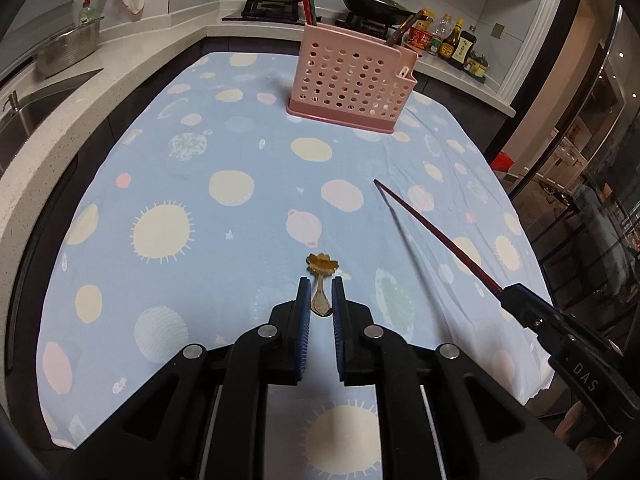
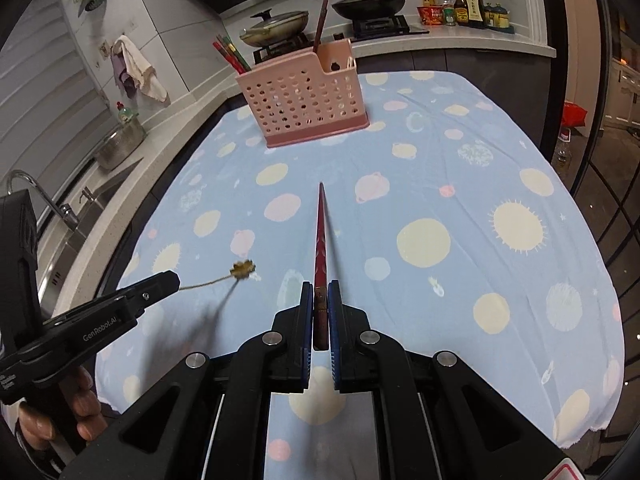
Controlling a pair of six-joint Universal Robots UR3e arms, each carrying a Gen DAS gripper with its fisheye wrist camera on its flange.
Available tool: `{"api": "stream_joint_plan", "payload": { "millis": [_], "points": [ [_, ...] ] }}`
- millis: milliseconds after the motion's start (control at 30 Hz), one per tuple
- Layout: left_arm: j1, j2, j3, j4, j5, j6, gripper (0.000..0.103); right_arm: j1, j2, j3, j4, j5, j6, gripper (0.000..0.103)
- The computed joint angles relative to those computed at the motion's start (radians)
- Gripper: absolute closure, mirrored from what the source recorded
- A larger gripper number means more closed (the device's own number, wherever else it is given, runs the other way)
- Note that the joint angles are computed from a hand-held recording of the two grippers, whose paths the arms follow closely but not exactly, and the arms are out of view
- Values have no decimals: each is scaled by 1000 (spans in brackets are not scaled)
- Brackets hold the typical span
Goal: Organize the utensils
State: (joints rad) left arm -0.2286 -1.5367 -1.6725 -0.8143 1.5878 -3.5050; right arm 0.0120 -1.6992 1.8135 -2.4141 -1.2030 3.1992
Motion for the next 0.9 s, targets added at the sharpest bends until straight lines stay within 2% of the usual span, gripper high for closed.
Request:
{"api": "stream_joint_plan", "payload": {
  "millis": [233,300,500,800,900],
  "points": [
    [23,2,55,-21,-5,6,94,-40,2,-106,12,47,27,96],
    [35,3,69,-25,-11,12,101,-50,9,-131,11,60,36,96],
    [55,-10,112,-22,-11,32,103,-70,46,-210,0,78,56,96],
    [93,-11,137,-30,-24,52,103,-89,67,-245,-11,91,69,96],
    [131,20,75,-44,-65,55,102,-91,57,-211,-10,87,66,96]
  ]
}}
